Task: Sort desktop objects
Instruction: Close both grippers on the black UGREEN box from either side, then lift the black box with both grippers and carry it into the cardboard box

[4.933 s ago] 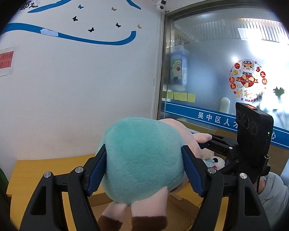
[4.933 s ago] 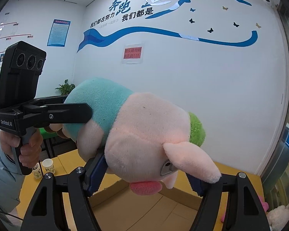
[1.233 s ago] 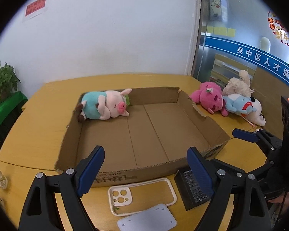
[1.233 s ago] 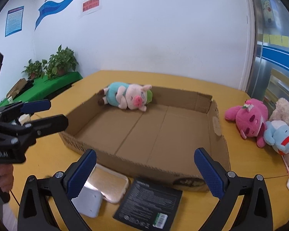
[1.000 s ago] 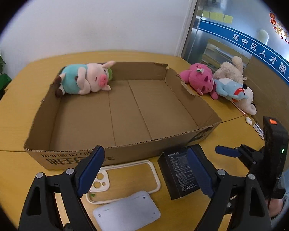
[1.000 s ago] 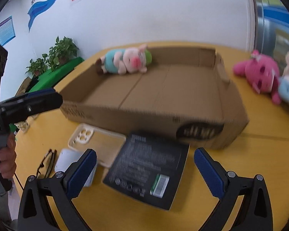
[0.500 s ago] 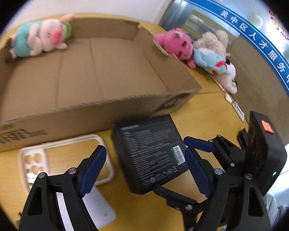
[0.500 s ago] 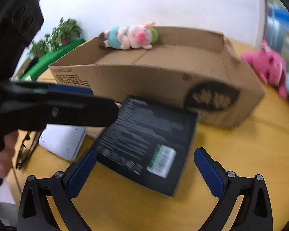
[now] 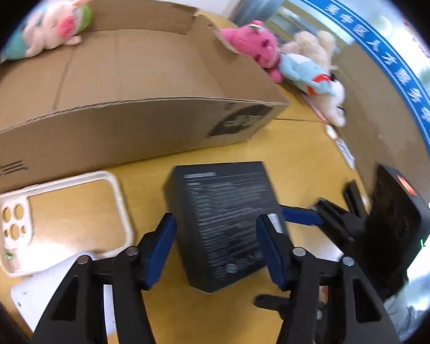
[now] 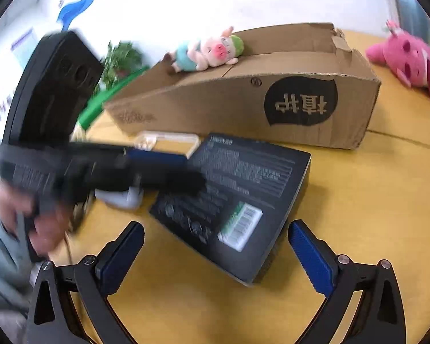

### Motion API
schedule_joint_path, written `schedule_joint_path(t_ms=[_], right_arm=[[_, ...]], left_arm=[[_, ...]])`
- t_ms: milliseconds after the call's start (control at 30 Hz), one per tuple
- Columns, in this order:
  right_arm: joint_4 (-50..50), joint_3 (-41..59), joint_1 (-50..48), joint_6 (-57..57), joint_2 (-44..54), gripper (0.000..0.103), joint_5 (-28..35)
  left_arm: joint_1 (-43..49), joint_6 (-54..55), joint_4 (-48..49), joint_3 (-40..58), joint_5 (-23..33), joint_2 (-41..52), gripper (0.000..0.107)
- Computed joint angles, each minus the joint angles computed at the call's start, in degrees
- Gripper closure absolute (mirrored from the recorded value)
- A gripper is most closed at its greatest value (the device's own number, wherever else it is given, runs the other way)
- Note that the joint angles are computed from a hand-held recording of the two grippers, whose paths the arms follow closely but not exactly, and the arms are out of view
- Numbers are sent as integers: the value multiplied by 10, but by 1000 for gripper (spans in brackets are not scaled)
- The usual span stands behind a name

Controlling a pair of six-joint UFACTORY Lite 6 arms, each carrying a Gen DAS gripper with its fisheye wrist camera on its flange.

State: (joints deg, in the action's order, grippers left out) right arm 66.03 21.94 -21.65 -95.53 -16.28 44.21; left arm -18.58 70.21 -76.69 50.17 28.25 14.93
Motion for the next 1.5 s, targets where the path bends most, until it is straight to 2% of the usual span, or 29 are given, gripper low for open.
schedule_joint_path(t_ms=[133, 200, 233, 333, 433, 633, 733, 800, 1033, 1200, 1333, 1433, 1500], right_arm=[[-7, -28, 78, -3, -39, 1, -107], [10, -31, 129, 10, -34, 12, -172], [25, -31, 142, 10, -30, 13, -190], [73, -32, 120, -30, -21, 17, -165], [63, -50, 114, -20, -58, 20, -154], [-6, -50, 118, 95, -181, 20, -124], [-58, 3, 141, 173, -210, 20, -115], [-89, 45, 172, 211, -208, 20, -132], [-122, 236, 273, 276, -88, 21, -191], [-122, 387, 303, 285, 35, 21, -184], [-146, 541, 307, 317, 156, 21, -159], [-198, 660, 312, 371, 244, 21, -144], [-225, 766, 304, 404, 322, 21, -112]], left_arm=[[-3, -15, 5, 28, 21, 49, 50], [-11, 21, -32, 19, 14, 50, 48], [-15, 39, -56, 11, 4, 45, 48], [-19, 37, -57, -4, -19, 21, 52], [-27, 37, -60, -18, -39, -11, 53], [-21, 15, -40, -49, -53, -130, 53], [-9, -11, -13, -33, -50, -176, 53], [6, -18, 0, -11, -41, -190, 53], [75, -51, 59, 99, -10, -183, 53], [128, -73, 96, 208, 27, -135, 53], [140, -115, 141, 331, 30, -59, 53], [152, -151, 171, 437, 56, 16, 53], [157, -188, 202, 537, 83, 89, 53]])
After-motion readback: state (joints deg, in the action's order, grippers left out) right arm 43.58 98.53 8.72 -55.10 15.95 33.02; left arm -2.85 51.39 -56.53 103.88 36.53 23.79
